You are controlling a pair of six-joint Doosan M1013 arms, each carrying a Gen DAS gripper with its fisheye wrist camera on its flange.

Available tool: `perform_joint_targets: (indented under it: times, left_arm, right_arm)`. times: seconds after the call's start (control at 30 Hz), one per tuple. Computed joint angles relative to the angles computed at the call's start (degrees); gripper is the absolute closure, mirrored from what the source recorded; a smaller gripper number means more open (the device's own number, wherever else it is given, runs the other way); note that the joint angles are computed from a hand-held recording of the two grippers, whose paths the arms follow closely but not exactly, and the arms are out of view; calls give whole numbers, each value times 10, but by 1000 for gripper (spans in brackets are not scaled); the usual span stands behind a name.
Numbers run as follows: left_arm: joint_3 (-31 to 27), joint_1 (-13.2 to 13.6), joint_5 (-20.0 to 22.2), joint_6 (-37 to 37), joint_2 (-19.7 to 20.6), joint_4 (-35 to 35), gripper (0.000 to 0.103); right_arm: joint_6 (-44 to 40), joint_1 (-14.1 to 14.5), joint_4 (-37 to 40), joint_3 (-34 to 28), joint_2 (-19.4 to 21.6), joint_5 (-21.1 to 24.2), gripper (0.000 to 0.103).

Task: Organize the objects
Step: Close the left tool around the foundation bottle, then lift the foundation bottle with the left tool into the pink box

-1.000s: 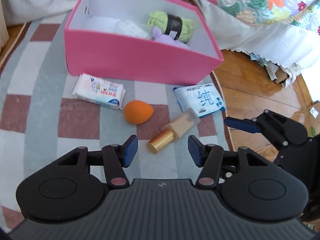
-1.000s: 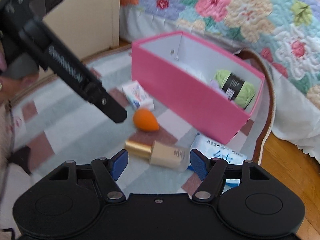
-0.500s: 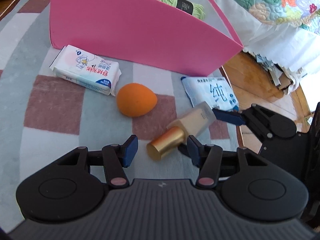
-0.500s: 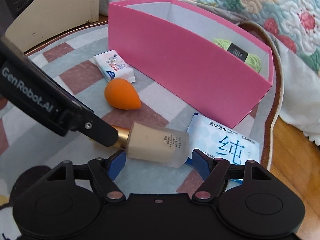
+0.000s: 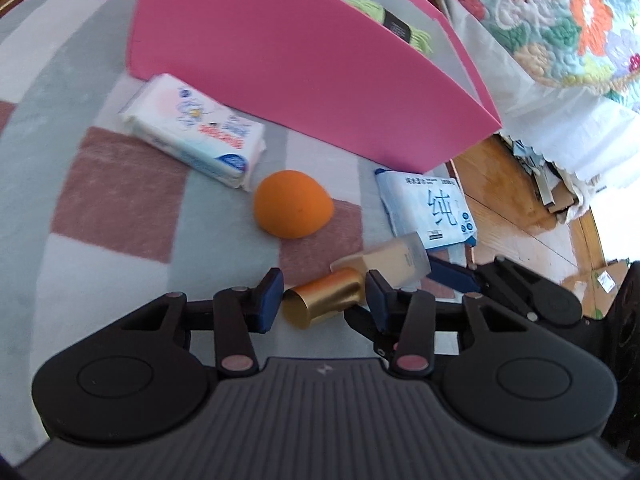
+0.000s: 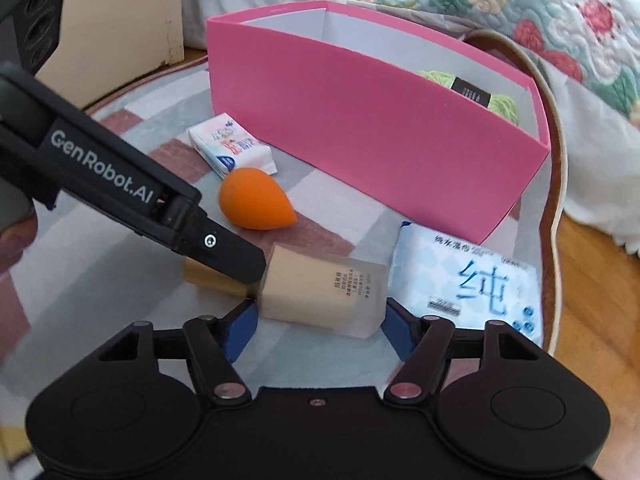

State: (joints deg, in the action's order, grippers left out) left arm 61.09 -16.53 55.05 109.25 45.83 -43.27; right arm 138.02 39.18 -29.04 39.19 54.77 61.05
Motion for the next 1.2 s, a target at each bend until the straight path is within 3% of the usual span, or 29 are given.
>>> perform_joint_targets:
  times: [0.2,0.4,0.53,0.7,1.03,1.2]
  left_arm:
    - [1,17,27,-70,-2,12,60]
    - [-3,18,34,-101,2,11,61]
    - [4,15,19,-89,-2,12,61]
    - [7,14,17,-72,-6,19,61]
    - [48,14,-12,26,-49,16,62]
    - [72,19,-29,63,-75,-12,62]
  right_arm:
    - [37,6,18,-3,2,-34,33]
    - [47,7,9,-16,17,-27,33]
    - [70,9,-18,-4,15,-42,33]
    - [77,11,-20,-14,18,-29,34]
    - [90,22,-45,-10,2,-28,34]
    - [76,30,-68,-36,3,-2,34]
